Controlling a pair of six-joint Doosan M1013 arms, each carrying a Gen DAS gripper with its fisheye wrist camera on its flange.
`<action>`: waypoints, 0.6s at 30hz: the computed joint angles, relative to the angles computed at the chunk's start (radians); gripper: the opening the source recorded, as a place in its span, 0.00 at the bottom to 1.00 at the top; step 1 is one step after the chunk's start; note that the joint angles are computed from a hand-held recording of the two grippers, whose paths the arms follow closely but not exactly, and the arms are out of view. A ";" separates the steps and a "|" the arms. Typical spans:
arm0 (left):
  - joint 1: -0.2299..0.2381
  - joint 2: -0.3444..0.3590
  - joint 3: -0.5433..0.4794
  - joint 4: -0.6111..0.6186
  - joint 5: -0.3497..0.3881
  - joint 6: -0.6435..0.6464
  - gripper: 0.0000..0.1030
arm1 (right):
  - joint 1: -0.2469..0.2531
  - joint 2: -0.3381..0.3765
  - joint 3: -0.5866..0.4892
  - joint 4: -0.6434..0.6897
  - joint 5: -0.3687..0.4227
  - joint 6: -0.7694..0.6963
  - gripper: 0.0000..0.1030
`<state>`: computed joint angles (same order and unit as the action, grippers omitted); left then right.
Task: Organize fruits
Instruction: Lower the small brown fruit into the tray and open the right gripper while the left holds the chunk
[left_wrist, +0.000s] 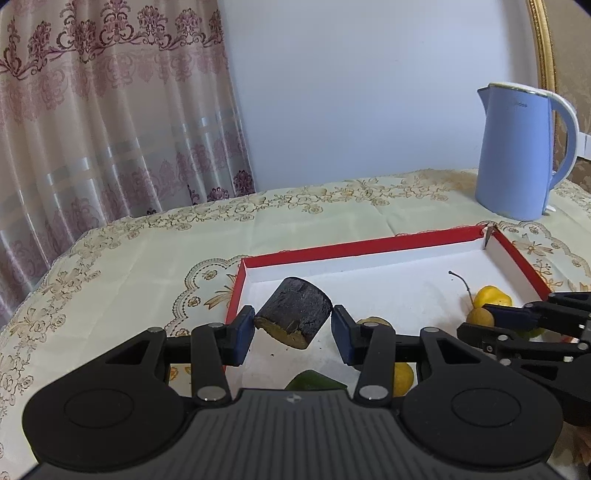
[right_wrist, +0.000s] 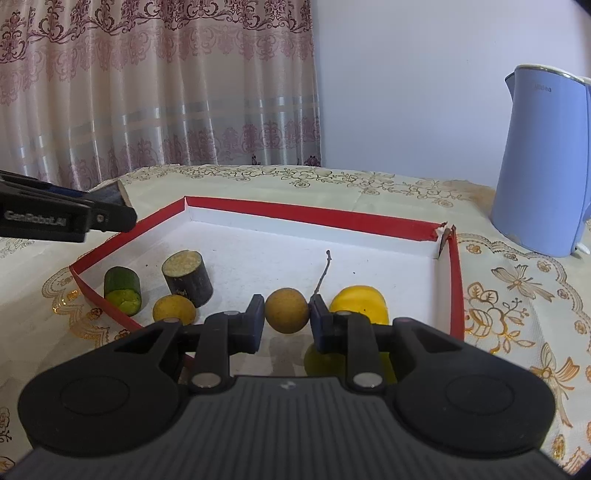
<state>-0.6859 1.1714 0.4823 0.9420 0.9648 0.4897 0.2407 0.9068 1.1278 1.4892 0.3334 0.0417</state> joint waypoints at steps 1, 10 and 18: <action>0.002 0.008 -0.015 -0.008 0.008 0.009 0.43 | 0.000 0.000 0.000 0.000 0.000 0.000 0.24; 0.009 0.037 -0.070 -0.025 0.036 0.040 0.43 | -0.002 0.002 -0.002 -0.003 0.003 0.007 0.23; 0.014 0.052 -0.098 -0.038 0.052 0.060 0.43 | -0.002 0.002 -0.003 -0.004 0.005 0.010 0.23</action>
<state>-0.6718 1.2236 0.3844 0.9037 1.0164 0.5495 0.2388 0.9092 1.1249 1.4854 0.3380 0.0518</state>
